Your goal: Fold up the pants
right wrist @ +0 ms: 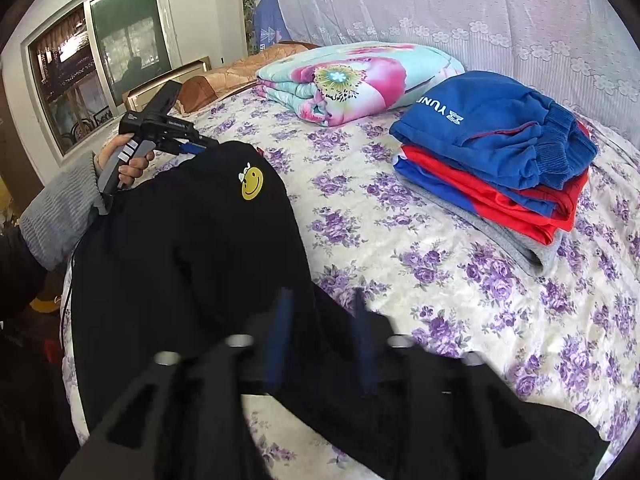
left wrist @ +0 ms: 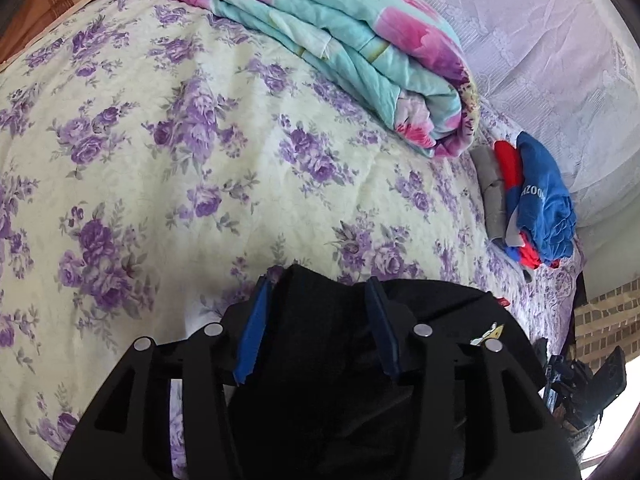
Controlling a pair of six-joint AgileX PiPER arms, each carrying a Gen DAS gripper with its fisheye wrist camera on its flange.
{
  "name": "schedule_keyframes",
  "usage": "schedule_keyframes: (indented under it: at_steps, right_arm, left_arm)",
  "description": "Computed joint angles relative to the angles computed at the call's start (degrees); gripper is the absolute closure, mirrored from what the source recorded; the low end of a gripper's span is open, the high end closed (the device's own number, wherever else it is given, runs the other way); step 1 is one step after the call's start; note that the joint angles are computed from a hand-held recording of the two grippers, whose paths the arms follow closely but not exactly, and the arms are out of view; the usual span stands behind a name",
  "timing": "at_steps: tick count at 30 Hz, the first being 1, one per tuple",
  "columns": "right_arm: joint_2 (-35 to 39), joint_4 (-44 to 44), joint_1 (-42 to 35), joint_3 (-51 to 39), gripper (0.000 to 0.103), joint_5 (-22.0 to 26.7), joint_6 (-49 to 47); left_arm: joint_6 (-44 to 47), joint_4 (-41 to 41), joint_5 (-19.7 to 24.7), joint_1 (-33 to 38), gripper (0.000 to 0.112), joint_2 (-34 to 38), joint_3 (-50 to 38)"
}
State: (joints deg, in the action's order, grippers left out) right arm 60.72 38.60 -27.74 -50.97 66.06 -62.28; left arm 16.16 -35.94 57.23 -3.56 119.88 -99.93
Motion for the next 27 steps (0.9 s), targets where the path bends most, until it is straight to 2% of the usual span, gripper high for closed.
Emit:
schedule_keyframes:
  at_steps: [3,4,5,6,7,11,14,15,16,23,24,25,26,27]
  right_arm:
    - [1.1,-0.1,1.3,0.0,0.059,-1.3,0.3]
    - [1.5,0.1,1.3,-0.2,0.059,-1.3,0.3]
    - [1.9,0.2,1.2,-0.3,0.059,-1.3,0.1]
    - [2.2,0.3,1.1,-0.5,0.059,-1.4,-0.1]
    - [2.6,0.4,1.0,-0.5,0.059,-1.7,-0.3]
    - [4.9,-1.5,2.8,-0.4,0.059,-4.2,1.0]
    - [5.7,-2.8,4.2,0.6,0.060,-6.6,2.0]
    - [6.0,-3.3,4.7,0.7,0.063,-6.8,2.4]
    - [6.1,-3.7,5.0,0.8,0.066,-6.7,2.7]
    - [8.0,-3.1,6.3,-1.0,0.067,-3.1,2.0]
    - [9.0,-3.3,6.8,-1.4,0.069,-3.0,3.0]
    - [9.8,-3.4,7.2,-1.9,0.088,-2.4,3.9]
    - [10.0,-4.1,7.8,-2.1,0.097,-2.4,5.5]
    - [9.0,-4.3,8.1,-1.6,0.099,-3.0,6.4]
  left_arm:
    - [0.5,0.1,-0.3,-0.3,0.064,0.5,-0.5]
    - [1.7,-0.2,-1.1,-0.3,0.069,0.0,0.2]
    - [3.4,-0.6,-2.2,-0.2,0.080,-0.9,1.5]
    - [4.8,-0.5,-3.0,-0.3,0.098,-1.8,2.6]
    - [6.3,-1.6,-3.9,0.0,0.100,-3.0,3.9]
    - [10.2,-5.3,-7.0,0.9,0.106,-7.3,8.6]
    - [11.3,-7.9,-6.6,1.7,0.108,-9.2,9.6]
    - [11.3,-7.9,-6.6,1.8,0.108,-9.7,9.7]
    - [11.1,-7.9,-6.4,1.9,0.108,-10.1,9.6]
    - [12.6,-10.5,-5.6,3.0,0.108,-12.7,11.4]
    - [12.6,-10.6,-5.7,3.1,0.108,-13.2,11.8]
    - [12.5,-10.7,-5.8,3.1,0.108,-13.7,12.2]
    - [12.5,-10.9,-5.6,3.3,0.108,-14.2,12.5]
    - [12.6,-11.0,-5.3,3.4,0.108,-14.5,12.6]
